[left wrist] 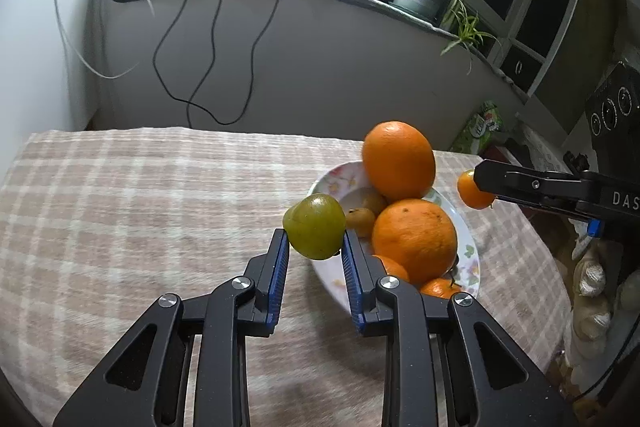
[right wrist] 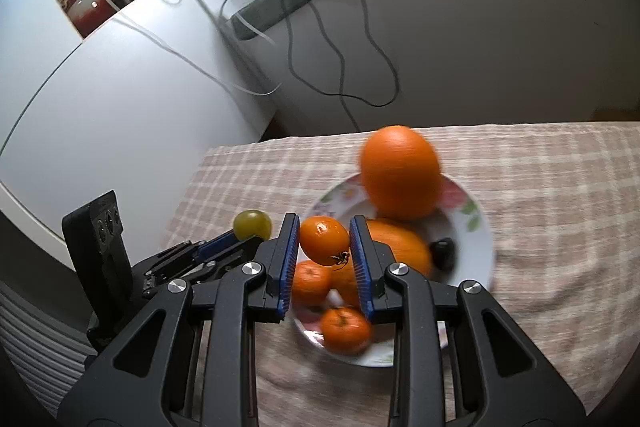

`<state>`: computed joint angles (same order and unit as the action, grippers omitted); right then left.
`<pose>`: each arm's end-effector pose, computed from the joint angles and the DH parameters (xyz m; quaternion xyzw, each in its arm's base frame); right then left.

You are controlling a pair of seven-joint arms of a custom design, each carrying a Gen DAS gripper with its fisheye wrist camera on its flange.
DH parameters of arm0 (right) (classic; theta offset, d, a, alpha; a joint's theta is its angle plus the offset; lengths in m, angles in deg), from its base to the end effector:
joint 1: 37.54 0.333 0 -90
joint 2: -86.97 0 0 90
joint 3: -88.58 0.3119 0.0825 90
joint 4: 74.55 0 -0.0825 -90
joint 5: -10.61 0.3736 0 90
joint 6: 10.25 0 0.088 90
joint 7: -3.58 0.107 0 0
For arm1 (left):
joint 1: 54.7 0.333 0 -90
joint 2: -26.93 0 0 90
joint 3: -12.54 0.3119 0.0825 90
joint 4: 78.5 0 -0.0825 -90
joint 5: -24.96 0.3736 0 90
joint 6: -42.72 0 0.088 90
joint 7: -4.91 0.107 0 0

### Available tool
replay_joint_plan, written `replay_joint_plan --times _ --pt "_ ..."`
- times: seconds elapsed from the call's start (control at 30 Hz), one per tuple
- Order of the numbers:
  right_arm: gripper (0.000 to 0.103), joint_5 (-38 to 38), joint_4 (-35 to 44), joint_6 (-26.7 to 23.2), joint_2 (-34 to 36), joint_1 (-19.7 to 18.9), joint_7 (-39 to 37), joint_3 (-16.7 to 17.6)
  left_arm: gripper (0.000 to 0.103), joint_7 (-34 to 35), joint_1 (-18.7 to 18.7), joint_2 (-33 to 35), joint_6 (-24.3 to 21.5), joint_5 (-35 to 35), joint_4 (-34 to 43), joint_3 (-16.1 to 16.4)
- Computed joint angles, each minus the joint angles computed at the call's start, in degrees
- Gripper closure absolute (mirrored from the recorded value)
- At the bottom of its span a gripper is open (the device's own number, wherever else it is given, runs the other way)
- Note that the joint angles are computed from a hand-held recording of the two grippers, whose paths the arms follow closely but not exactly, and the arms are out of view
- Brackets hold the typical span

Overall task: Organize fruits
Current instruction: 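Carry the small mandarin and green fruit over the plate and lower them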

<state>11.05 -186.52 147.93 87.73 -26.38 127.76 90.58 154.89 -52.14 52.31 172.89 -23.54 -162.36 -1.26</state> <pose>0.5854 0.1364 0.5632 -0.5200 0.7618 -0.1378 0.3609 0.6984 -0.1260 0.4828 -0.3594 0.8262 -0.4337 0.0126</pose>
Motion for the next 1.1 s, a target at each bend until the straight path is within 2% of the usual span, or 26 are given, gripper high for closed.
replay_joint_plan --times 0.47,1.1 --pt "0.076 0.64 -7.26 2.03 -3.91 -0.88 0.77 -2.22 0.078 -2.42 -1.6 1.3 -0.39 2.63 1.5 -0.04" --pt "0.076 2.71 -9.92 1.92 -4.42 -0.96 0.98 -3.09 0.078 -4.28 -2.29 2.42 -0.2 4.49 2.9 -0.52"
